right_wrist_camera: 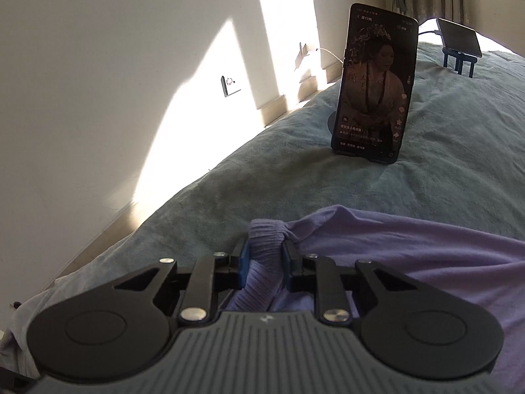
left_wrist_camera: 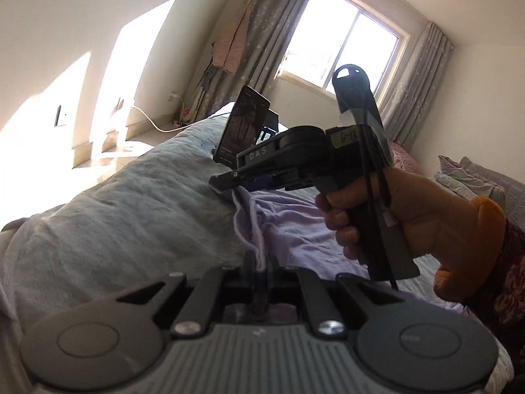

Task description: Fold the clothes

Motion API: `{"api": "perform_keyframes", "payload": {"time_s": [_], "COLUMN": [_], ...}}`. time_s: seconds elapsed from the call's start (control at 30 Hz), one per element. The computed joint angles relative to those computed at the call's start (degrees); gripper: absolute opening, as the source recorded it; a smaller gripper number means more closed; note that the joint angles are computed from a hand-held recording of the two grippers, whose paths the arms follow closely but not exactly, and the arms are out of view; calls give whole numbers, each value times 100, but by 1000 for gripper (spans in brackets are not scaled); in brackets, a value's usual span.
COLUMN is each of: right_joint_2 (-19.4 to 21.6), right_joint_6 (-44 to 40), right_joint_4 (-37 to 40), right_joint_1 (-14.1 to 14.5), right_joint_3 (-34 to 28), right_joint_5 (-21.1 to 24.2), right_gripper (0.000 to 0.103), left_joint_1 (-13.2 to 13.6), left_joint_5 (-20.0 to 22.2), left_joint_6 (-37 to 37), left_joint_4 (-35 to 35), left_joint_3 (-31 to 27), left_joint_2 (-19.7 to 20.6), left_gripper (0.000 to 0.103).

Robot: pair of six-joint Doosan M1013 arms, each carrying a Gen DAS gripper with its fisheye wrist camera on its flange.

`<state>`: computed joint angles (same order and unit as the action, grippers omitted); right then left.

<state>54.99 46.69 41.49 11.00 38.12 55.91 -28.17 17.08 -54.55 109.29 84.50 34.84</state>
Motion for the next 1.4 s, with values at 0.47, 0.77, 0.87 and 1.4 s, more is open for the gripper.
{"api": "perform_keyframes", "payload": {"time_s": [0.47, 0.77, 0.87, 1.4], "right_joint_2": [-41, 153, 227, -360], "right_joint_6": [-445, -518, -430, -786], "right_joint_4": [515, 696, 575, 661], "right_joint_1": [197, 356, 421, 140], "right_joint_3": [-33, -439, -543, 542], "right_joint_5": [-463, -559, -595, -709], "right_gripper": [4, 4, 4, 50], "left_joint_1": [109, 248, 327, 210], "left_joint_5": [290, 568, 391, 732], "left_joint_6": [-77, 433, 1115, 2364], "left_joint_4": [-560, -1075, -1820, -2824], "left_joint_3": [245, 274, 181, -34], "left_joint_2": [-183, -329, -295, -356], "left_gripper": [5, 5, 5, 50]}}
